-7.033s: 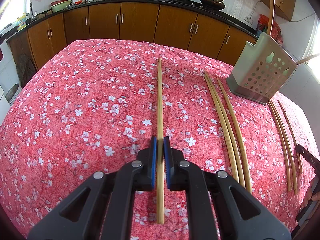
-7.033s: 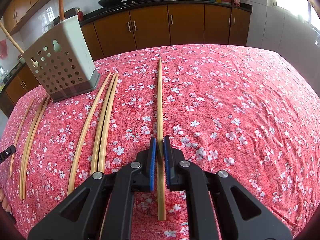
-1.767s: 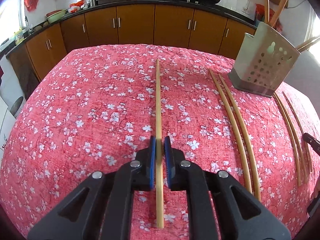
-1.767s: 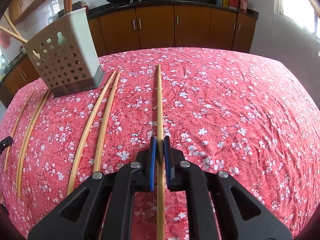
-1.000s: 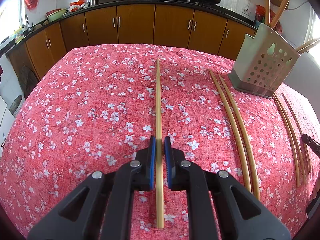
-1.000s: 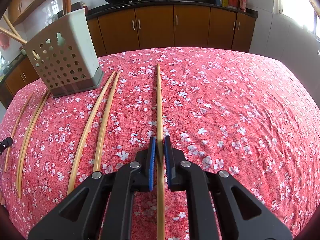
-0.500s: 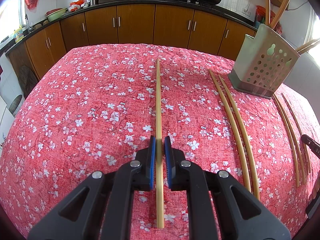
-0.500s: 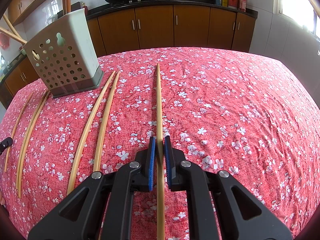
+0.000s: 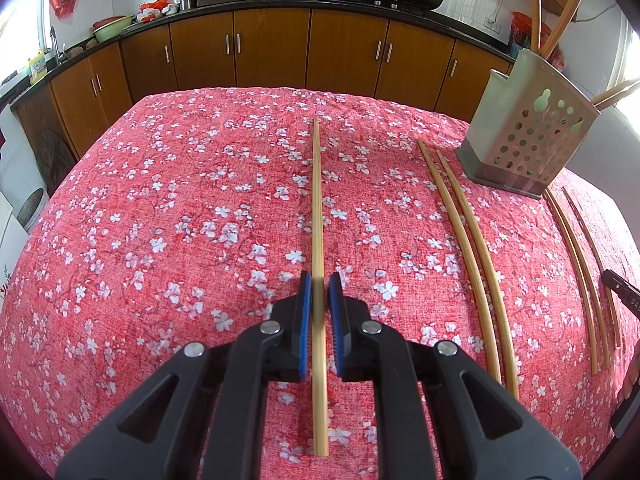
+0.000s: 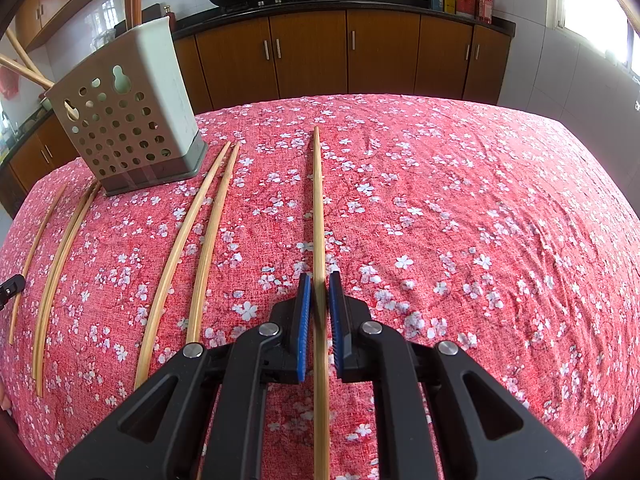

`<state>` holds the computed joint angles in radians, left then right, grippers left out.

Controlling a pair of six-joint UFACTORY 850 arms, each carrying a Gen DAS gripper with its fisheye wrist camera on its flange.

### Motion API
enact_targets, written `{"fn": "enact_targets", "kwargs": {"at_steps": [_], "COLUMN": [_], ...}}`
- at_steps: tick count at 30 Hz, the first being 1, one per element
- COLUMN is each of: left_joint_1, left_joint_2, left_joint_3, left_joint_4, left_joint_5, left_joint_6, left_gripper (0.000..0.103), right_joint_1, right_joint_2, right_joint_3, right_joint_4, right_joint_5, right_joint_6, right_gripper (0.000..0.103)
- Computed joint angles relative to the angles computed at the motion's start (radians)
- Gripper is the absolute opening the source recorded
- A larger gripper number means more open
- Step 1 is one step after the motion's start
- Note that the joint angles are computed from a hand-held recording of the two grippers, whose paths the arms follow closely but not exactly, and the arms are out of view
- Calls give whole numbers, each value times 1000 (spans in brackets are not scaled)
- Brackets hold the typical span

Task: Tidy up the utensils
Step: 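Hold the grasped chopsticks with both tools above the table, then lift the left tool's chopstick while the right tool lifts its chopstick over the holder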

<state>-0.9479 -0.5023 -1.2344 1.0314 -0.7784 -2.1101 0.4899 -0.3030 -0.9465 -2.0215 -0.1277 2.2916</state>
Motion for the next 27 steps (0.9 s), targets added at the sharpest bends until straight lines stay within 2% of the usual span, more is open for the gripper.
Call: {"fn": "enact_targets", "kwargs": {"at_steps": [19, 24, 27], "left_joint_1": [-4, -29, -31], "left_joint_2": [-5, -19, -21], "left_joint_3": [-9, -30, -36], "left_joint_4": [-17, -45, -49], "left_joint_5": [-14, -43, -47], "left_joint_6": [24, 67, 74], "left_gripper": [12, 10, 9], "right_joint_1": [5, 2, 3], "right_joint_2": [5, 23, 25], "right_joint_3": [4, 29, 32], "right_joint_4": [32, -99, -103], "right_joint_5": [-5, 6, 3], "right_joint_6": [-22, 122, 126], "right_gripper": [11, 11, 10]}}
